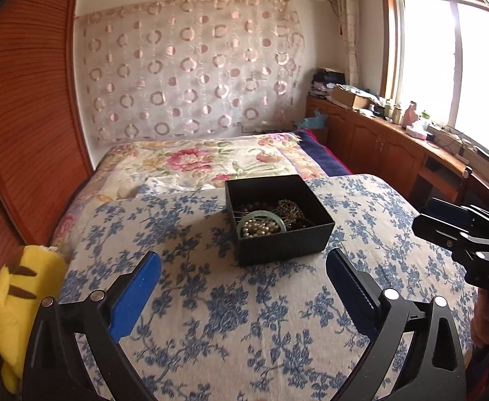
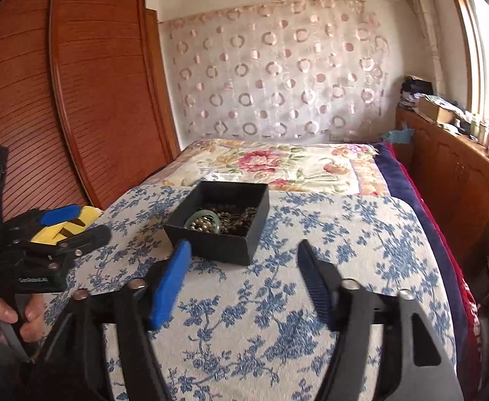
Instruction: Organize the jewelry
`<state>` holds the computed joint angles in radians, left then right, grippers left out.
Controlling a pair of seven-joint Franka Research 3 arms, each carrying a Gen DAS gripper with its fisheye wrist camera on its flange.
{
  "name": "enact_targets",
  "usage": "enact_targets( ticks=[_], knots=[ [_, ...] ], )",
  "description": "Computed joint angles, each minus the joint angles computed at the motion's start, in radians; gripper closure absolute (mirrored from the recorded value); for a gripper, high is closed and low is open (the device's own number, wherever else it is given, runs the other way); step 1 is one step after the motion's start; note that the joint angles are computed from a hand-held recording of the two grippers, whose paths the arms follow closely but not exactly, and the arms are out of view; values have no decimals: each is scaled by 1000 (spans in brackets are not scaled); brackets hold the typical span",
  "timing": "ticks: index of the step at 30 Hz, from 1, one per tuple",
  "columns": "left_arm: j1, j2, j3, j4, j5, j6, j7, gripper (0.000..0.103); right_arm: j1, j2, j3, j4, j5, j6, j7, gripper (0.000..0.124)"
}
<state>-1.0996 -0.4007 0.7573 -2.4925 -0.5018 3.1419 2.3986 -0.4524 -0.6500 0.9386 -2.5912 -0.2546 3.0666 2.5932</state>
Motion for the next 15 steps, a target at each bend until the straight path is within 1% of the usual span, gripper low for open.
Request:
enact_targets(
  ticks=[1, 4, 7, 10, 13, 15],
  knots=[
    [29, -1, -25, -11, 4, 7, -11, 7, 5, -16, 2, -7, 6, -15, 11, 37],
    [85, -13, -69, -34, 27, 21, -47, 7, 7, -58, 10, -22, 6, -38, 40, 24],
    [115, -31, -85, -56, 63, 30, -83, 7, 17, -98, 12, -36, 1, -67, 73, 23],
    [171, -29, -130, -73, 106, 40, -136, 7, 31, -116, 3, -45, -7, -74, 99, 23],
    [192, -32, -144, -80, 147, 38, -175, 7, 35, -123, 1, -45, -19, -75, 112, 23],
    [185, -39, -134, -85, 170, 41, -192, 7, 32, -122, 3, -44, -26, -69, 118, 23]
  ],
)
